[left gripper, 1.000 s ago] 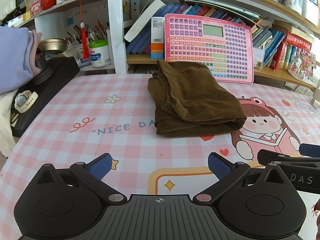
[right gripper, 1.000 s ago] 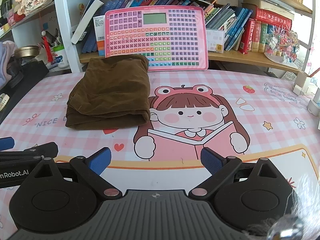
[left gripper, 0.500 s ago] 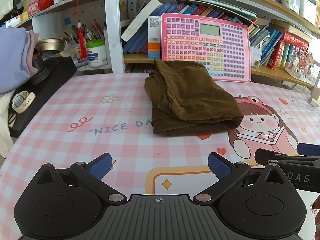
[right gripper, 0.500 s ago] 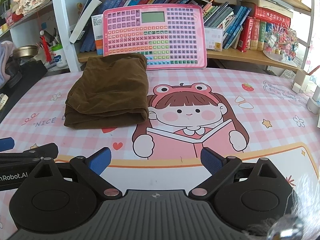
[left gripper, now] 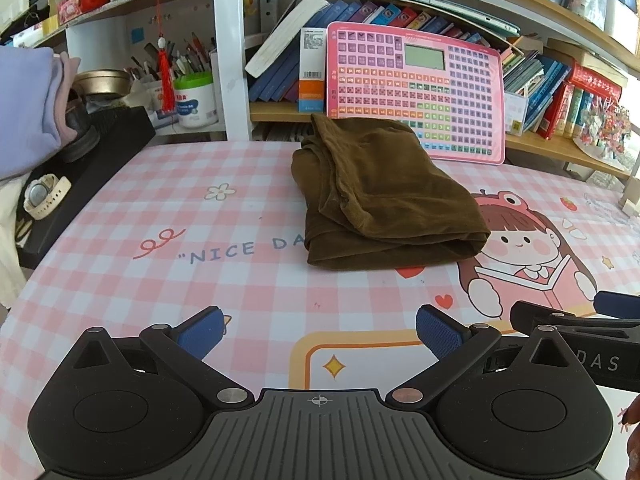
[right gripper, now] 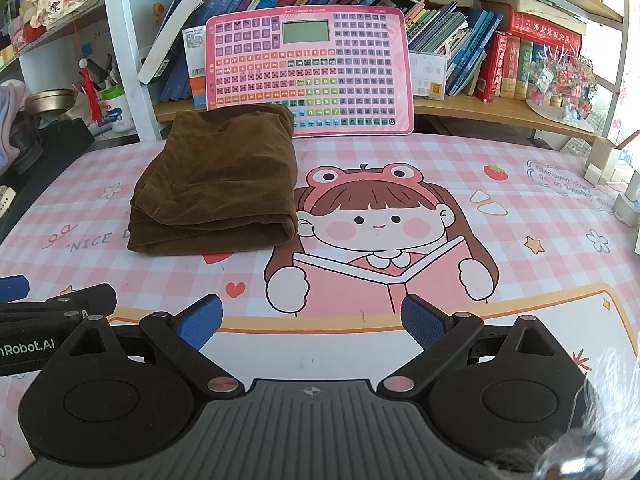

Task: Fold clothes

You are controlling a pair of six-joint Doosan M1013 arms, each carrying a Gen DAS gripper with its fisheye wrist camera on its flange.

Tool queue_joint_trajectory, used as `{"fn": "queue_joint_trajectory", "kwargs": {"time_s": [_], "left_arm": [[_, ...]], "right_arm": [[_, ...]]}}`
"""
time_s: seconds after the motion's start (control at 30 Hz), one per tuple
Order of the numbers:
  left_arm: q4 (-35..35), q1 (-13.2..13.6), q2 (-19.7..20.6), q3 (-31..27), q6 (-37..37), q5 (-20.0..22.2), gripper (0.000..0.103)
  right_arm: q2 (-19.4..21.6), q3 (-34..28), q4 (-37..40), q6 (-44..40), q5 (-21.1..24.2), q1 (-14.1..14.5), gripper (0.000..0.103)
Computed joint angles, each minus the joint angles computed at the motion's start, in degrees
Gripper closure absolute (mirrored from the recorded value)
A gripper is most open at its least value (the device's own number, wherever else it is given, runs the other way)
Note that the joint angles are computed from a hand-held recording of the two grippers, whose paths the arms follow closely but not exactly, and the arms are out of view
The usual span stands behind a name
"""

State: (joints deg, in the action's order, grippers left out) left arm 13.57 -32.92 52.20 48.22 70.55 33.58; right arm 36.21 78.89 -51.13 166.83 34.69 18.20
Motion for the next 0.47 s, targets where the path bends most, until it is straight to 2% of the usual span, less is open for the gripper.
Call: {"fn": "queue_joint_trajectory", "kwargs": {"time_s": [0.47], "left_arm": [[-0.54, 0.05, -0.13, 0.18, 0.11, -0.11, 0.0]], "right_arm": [[0.01, -0.06, 0.32, -0.33, -0.04, -0.02, 0.006]]}}
